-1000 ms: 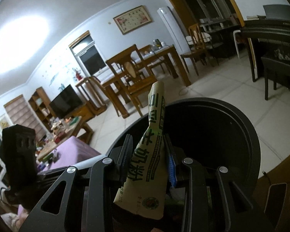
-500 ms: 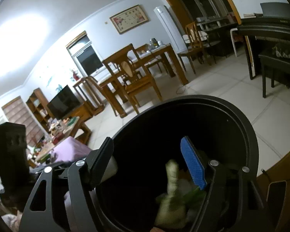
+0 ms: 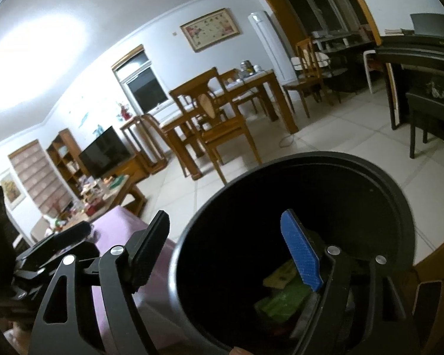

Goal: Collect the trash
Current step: 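Carry both items over the black bin and open both tools to drop them, then move both tools back over the table toward the white lid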

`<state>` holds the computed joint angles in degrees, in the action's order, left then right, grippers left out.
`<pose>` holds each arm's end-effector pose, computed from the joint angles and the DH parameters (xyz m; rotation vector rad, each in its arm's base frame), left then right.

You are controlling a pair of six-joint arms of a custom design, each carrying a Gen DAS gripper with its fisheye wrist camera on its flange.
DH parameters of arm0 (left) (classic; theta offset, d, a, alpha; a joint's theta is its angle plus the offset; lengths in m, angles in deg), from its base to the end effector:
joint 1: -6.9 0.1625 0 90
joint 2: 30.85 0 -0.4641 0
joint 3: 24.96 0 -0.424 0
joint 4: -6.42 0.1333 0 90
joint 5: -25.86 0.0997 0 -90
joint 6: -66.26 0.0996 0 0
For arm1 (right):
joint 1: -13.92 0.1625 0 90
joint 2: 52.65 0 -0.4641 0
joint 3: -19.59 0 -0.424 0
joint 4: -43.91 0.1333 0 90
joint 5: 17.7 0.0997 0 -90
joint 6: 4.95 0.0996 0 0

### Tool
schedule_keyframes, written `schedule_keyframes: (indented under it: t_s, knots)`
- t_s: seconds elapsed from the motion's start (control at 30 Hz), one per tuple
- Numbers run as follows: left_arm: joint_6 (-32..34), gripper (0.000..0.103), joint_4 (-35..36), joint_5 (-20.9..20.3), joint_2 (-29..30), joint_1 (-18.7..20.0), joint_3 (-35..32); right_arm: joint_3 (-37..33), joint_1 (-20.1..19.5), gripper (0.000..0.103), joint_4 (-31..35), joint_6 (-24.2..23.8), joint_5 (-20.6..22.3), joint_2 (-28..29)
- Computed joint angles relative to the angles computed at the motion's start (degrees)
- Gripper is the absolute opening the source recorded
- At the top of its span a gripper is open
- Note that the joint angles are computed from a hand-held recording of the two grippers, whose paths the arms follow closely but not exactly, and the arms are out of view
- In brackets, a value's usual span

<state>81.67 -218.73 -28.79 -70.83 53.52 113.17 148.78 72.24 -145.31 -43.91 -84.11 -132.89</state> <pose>-0.1525 -0.4393 0.0361 1.0017 2.3249 -1.0111 -0.1105 -0.5088 0.3185 0.4251 -2.6143 1.3273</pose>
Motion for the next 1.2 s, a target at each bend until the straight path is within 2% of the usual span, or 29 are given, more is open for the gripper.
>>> schedule_keyframes:
  t_s: [0.17, 0.33, 0.43, 0.6, 0.67, 0.73, 0.87, 0.93, 1.0, 1.03, 1.1, 1.13, 1.2]
  knots:
    - [0.35, 0.094, -2.79, 2.74, -2.09, 0.38, 2.71, 0.69, 3.4, 0.077, -0.27, -0.36, -2.19, 1.46]
    - [0.82, 0.094, -7.38, 8.79, -5.23, 2.27, 6.68, 1.11, 7.85, 0.077, -0.31, -0.98, -4.58, 4.15]
    - [0.95, 0.094, -9.49, 13.79, -8.38, 5.1, 8.62, 1.03, 11.16, 0.077, -0.23, -1.75, -6.39, 6.61]
    - [2.08, 0.094, -10.11, 21.57, -17.5, 12.15, 10.36, 0.23, 16.79, 0.078, 0.57, -2.34, -8.69, 10.92]
    - [2.25, 0.094, -7.84, 23.5, -20.97, 14.66, 10.32, -0.47, 20.09, 0.078, 0.6, -2.57, -10.18, 13.45]
    - [1.15, 0.093, -1.3, 25.67, -24.88, 18.0, 9.31, -1.71, 22.99, 0.078, 1.35, -2.48, -11.51, 15.61]
    - [-0.53, 0.093, 7.67, 25.14, -29.74, 24.34, 7.11, -5.5, 29.83, 0.078, 2.77, -1.16, -14.65, 21.89]
    - [-0.75, 0.087, 10.39, 24.55, -30.5, 26.16, 5.65, -8.56, 32.77, 0.078, 4.76, 0.23, -16.57, 24.86]
    - [-0.92, 0.072, 11.95, 23.75, -30.57, 27.18, 4.91, -11.96, 35.41, 0.078, 6.42, 1.95, -18.54, 28.25]
    - [-1.28, 0.067, 12.82, 22.82, -31.03, 27.97, 4.91, -14.29, 36.76, 0.078, 7.67, 2.71, -20.18, 30.32]
    - [-3.53, 0.052, 16.04, 20.11, -32.16, 29.47, 4.97, -17.97, 38.49, 0.078, 9.29, 4.26, -22.21, 33.6]
    - [-4.47, 0.048, 17.96, 18.67, -32.74, 30.36, 4.94, -20.0, 39.12, 0.078, 10.2, 5.23, -23.23, 35.32]
    - [-3.59, 0.04, 17.11, 16.58, -33.41, 31.4, 5.0, -23.37, 39.59, 0.077, 12.97, 7.34, -23.9, 37.72]
